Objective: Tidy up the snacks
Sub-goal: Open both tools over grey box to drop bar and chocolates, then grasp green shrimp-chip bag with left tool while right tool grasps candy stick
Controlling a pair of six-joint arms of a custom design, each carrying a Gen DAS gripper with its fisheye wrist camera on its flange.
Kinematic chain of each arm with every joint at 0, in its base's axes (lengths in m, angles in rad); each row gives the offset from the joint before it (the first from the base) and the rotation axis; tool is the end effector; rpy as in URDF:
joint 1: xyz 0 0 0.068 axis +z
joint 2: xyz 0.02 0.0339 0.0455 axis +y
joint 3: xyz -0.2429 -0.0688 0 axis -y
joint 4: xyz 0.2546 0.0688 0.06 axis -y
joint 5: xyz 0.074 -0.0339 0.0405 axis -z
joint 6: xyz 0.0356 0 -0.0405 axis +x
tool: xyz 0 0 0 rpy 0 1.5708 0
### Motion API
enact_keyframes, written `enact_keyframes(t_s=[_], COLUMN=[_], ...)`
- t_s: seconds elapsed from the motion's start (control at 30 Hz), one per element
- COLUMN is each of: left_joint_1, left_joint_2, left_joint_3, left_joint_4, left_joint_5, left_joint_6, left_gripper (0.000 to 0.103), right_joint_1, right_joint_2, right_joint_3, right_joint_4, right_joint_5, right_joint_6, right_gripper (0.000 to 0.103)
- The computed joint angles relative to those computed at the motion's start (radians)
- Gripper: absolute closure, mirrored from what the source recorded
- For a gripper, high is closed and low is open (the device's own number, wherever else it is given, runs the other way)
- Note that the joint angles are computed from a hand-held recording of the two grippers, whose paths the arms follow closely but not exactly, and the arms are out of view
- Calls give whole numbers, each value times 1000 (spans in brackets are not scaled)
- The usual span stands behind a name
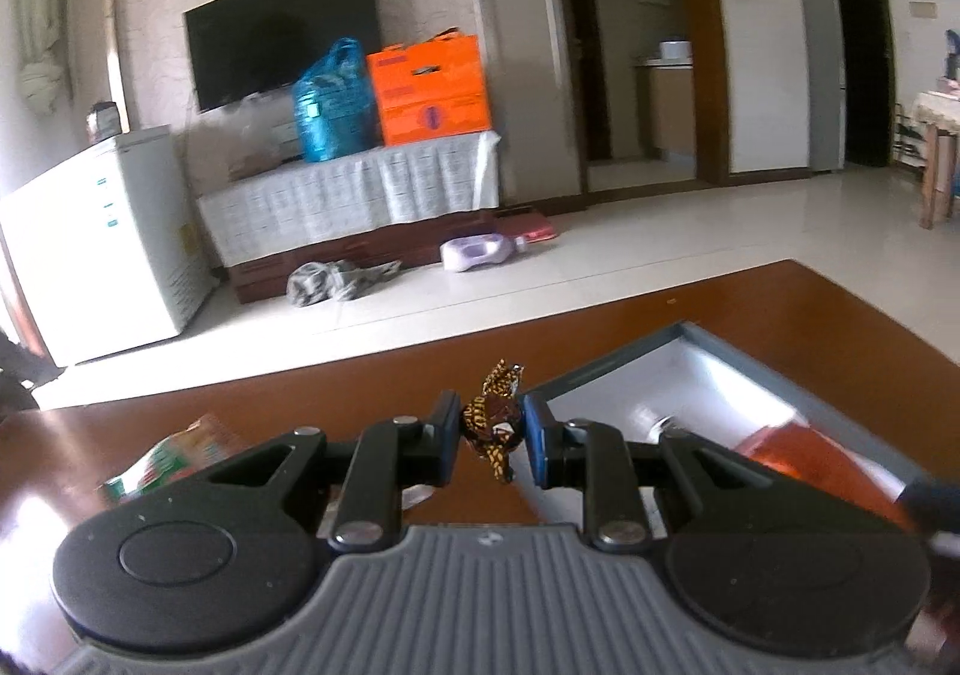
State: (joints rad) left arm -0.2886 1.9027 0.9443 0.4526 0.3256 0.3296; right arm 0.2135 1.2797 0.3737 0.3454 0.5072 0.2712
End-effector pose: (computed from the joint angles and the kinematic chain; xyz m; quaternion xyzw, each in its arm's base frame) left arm 0.3695 -0.1216 0.1171 0.3370 0.7848 -0.1293 0.5037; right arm 0.2417 0.0347 0.1269 0.1458 0.8433 -0.1007 0.5074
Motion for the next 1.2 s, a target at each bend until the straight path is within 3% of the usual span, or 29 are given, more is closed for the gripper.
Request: enact_keyframes(t_s=[0.37, 0.4, 0.43, 0.5, 0.57, 0.6, 0.67, 0.77, 0.9, 1.07, 1.2], left_joint_1=[-200, -206, -208, -199, -163, -140, -82, 40, 195, 336, 385], left_joint_2=[184, 194, 203, 202, 186, 180, 167, 183, 289, 480, 689], left_joint_3=[167, 168, 169, 120, 95, 101, 103, 147, 335, 672, 1042], left_joint_4=[-33, -16, 4, 121, 157, 140, 129, 90, -30, -196, -397], left_joint_5=[-89, -100, -113, -139, -98, -79, -62, -12, 21, 94, 147], left_joint_6=[-16, -13, -14, -39, -62, -66, -64, -47, 25, 67, 113], left_gripper=[80, 60, 32, 10, 10, 9, 10, 10, 10, 10, 10], right_joint_1=[-112, -103, -86, -47, 8, 32, 71, 105, 146, 122, 83], right_joint_2=[279, 295, 305, 314, 328, 333, 348, 373, 536, 792, 919], right_joint_3=[88, 99, 106, 118, 121, 126, 147, 212, 417, 749, 896], right_joint_4=[111, 111, 114, 126, 176, 192, 201, 204, 99, -109, -177], right_joint_5=[-5, 10, 38, 97, 173, 199, 223, 165, 74, 37, 31], right_joint_6=[-57, -59, -62, -78, -110, -122, -124, -96, -34, 79, 171], right_gripper=[80, 79, 73, 50, 20, 18, 18, 18, 18, 15, 12])
